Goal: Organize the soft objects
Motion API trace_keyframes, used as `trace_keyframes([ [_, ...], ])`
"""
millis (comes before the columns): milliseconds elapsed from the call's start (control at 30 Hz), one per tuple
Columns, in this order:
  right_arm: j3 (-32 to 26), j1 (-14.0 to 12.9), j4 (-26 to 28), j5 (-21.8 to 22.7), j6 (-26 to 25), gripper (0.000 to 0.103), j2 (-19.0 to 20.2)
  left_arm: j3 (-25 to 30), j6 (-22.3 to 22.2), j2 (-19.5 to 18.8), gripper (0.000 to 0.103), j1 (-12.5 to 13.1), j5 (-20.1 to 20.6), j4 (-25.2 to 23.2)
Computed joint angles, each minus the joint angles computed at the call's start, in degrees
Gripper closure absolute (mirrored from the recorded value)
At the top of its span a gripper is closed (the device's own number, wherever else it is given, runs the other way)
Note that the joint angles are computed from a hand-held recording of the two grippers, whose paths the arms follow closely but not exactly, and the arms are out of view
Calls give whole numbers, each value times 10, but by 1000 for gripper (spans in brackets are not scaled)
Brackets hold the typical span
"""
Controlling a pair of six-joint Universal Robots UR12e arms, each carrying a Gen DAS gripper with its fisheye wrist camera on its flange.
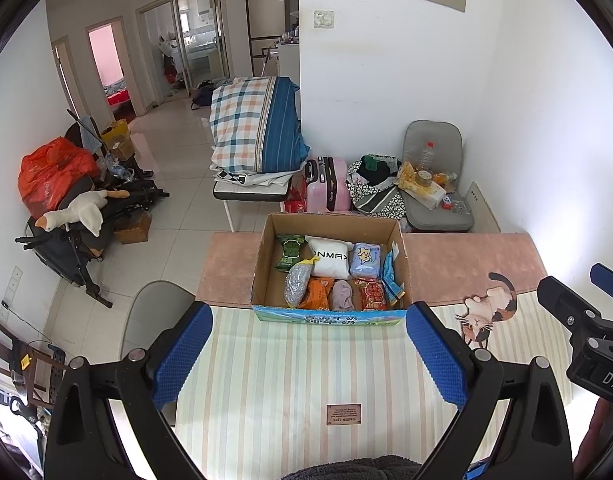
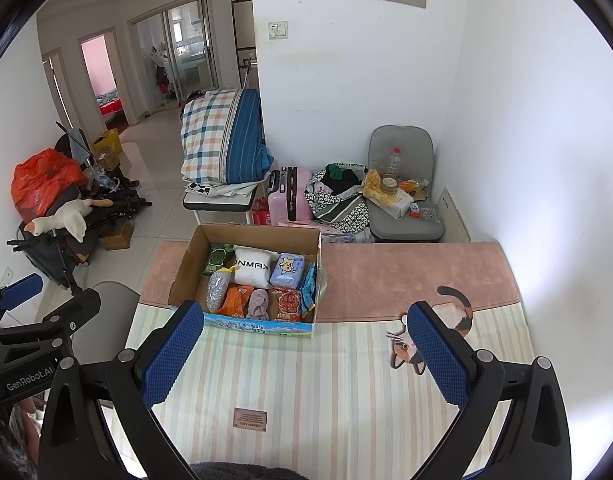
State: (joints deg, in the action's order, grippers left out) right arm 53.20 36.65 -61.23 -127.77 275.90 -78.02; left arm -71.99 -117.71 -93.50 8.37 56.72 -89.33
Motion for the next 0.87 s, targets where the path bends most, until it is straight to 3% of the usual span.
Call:
trace_keyframes([
  [867, 9, 1, -8, -1, -8, 0, -6, -8, -8, 2, 4, 0, -2, 7],
])
